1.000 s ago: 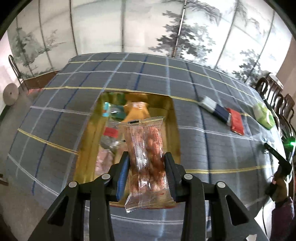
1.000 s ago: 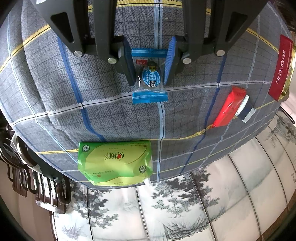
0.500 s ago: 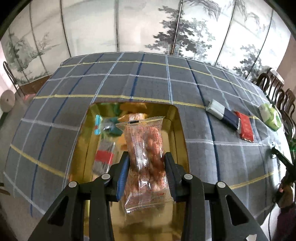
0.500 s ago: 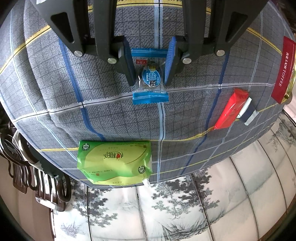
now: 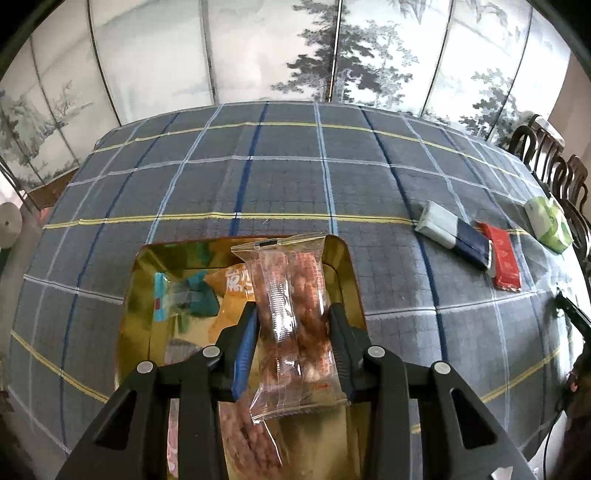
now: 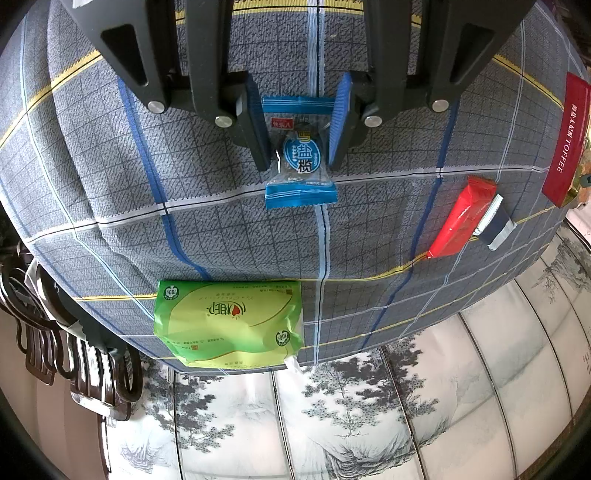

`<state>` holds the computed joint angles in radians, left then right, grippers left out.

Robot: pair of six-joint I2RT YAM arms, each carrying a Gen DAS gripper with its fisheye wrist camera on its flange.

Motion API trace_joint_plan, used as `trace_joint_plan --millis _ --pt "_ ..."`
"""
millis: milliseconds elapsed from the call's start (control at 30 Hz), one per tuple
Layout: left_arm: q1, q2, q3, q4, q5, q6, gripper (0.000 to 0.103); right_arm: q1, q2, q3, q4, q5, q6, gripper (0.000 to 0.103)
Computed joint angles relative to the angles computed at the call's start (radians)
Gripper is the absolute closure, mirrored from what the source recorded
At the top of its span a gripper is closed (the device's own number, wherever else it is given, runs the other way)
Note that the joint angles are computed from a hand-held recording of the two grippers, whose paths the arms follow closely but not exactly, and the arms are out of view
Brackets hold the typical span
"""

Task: Organize snacks
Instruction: 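Lower the peanut bag into the tin and open the left gripper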

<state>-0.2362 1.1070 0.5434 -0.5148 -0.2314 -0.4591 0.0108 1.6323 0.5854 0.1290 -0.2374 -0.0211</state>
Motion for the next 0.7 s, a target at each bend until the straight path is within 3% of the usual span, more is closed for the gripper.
trace_joint_plan --millis 700 --pt "0.009 0.119 0.001 0.091 -0.01 0.022 0.069 0.001 0.0 0.001 -0.001 0.001 0.0 0.072"
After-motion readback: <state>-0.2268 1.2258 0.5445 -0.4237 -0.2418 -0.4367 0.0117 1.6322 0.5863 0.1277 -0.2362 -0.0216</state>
